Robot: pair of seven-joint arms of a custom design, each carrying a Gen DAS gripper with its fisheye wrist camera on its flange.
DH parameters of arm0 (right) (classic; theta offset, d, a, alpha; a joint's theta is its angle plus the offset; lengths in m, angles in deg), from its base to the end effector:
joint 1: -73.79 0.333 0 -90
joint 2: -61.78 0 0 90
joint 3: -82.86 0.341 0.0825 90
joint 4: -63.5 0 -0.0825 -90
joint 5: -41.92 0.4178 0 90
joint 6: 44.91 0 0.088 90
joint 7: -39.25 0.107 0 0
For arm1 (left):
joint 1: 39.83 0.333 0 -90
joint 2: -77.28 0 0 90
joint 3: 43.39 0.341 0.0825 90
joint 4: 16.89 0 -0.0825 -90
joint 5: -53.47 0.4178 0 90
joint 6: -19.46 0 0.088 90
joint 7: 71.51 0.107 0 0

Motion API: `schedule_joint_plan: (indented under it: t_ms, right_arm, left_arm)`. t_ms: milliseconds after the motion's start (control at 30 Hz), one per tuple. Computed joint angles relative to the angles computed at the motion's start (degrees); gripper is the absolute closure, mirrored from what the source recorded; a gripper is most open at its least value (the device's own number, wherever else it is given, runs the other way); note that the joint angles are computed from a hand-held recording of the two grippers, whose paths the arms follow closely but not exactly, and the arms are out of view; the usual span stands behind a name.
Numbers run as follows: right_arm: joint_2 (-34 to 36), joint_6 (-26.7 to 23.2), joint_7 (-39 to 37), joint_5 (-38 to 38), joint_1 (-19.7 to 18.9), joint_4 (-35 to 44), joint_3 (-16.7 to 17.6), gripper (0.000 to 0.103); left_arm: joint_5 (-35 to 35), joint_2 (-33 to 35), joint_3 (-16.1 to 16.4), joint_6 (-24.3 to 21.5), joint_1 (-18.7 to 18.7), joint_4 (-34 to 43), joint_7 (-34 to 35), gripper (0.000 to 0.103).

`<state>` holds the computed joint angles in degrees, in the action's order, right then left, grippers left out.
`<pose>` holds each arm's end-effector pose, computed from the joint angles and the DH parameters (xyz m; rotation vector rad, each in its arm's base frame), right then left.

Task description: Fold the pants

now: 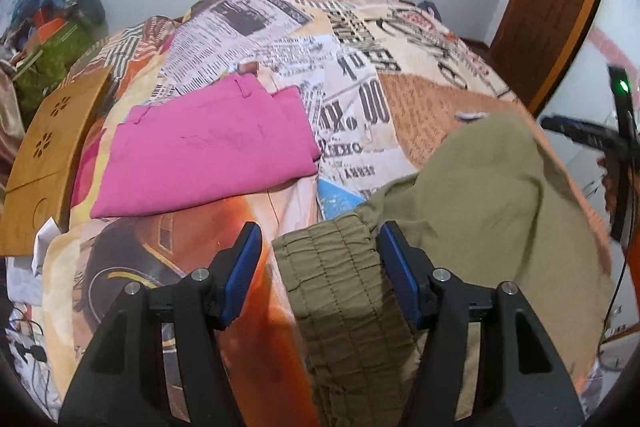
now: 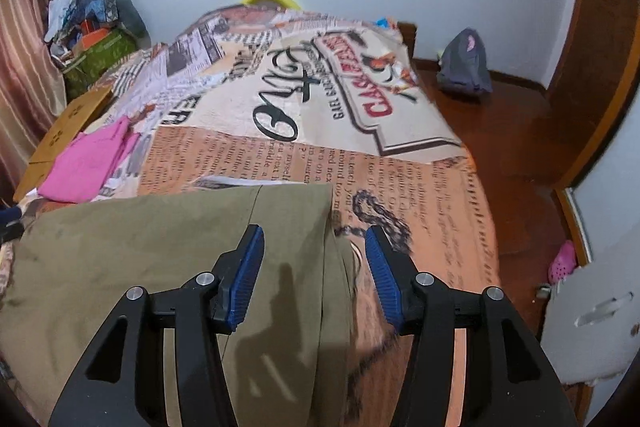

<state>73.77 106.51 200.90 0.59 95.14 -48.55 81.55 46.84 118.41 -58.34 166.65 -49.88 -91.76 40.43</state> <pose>0.6210 0.2457 0.4239 -1.5066 2.1297 -0.6517 0.7751 -0.2909 0.3934 -1.2768 2.5048 -0.8267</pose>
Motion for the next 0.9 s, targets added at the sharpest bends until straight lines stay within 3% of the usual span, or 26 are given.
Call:
schedule_joint_plan:
  t_ms: [167, 200, 233, 267, 333, 433, 567, 667, 833, 900]
  right_arm:
    - [5.18, 4.1, -12.86, 13.31, -3.85, 2.59, 1.82, 0.054]
    - [5.56, 4.57, -13.89, 14.43, -3.65, 2.71, 1.45, 0.063]
    - [6.01, 5.67, -15.49, 15.51, -3.59, 2.72, 1.25, 0.083]
    - [6.27, 5.08, -16.58, 16.14, -3.12, 3.09, 0.82, 0.09]
    - [6.21, 5.28, -15.2, 13.73, -0.8, 2.98, -1.4, 0.094]
    - [5.8, 2.38, -10.87, 6.6, 2.98, 3.45, -4.45, 0.097]
    - [5.89, -3.75, -7.06, -0.38, 4.34, 5.19, -4.7, 0.098]
    - [9.02, -9.96, -11.07, 1.71, 2.96, 9.81, -2.77, 0.098]
    - [10.99, -18.88, -13.4, 1.02, 4.41, 14.94, -2.56, 0.095]
    - [9.17, -17.87, -13.58, 2.91, 3.45, 13.58, -1.77, 0.091]
  left_arm:
    - [1.15, 1.01, 0.51, 0.08, -0.59, 0.61, 0.27, 0.042]
    - [1.29, 1.15, 0.56, 0.0, -0.65, 0.73, 0.24, 0.042]
    - [1.34, 1.38, 0.61, -0.21, -0.72, 0.98, 0.05, 0.042]
    - [1.37, 1.57, 0.63, -0.44, -0.78, 1.25, -0.16, 0.042]
    - [1.25, 2.13, 0.67, -1.29, -0.82, 1.94, -0.76, 0.041]
    - [0.99, 2.67, 0.72, -1.6, -0.78, 2.4, -1.77, 0.038]
    - [1.75, 2.36, 1.35, 0.34, -1.25, 1.19, -2.96, 0.035]
    - [3.9, 2.17, 2.98, 2.23, -2.68, 0.18, -5.17, 0.034]
    - [7.1, 0.65, 4.09, 2.79, -3.35, -1.0, -6.94, 0.036]
    - [6.78, -0.25, 3.27, 2.2, -2.52, -1.24, -6.79, 0.04]
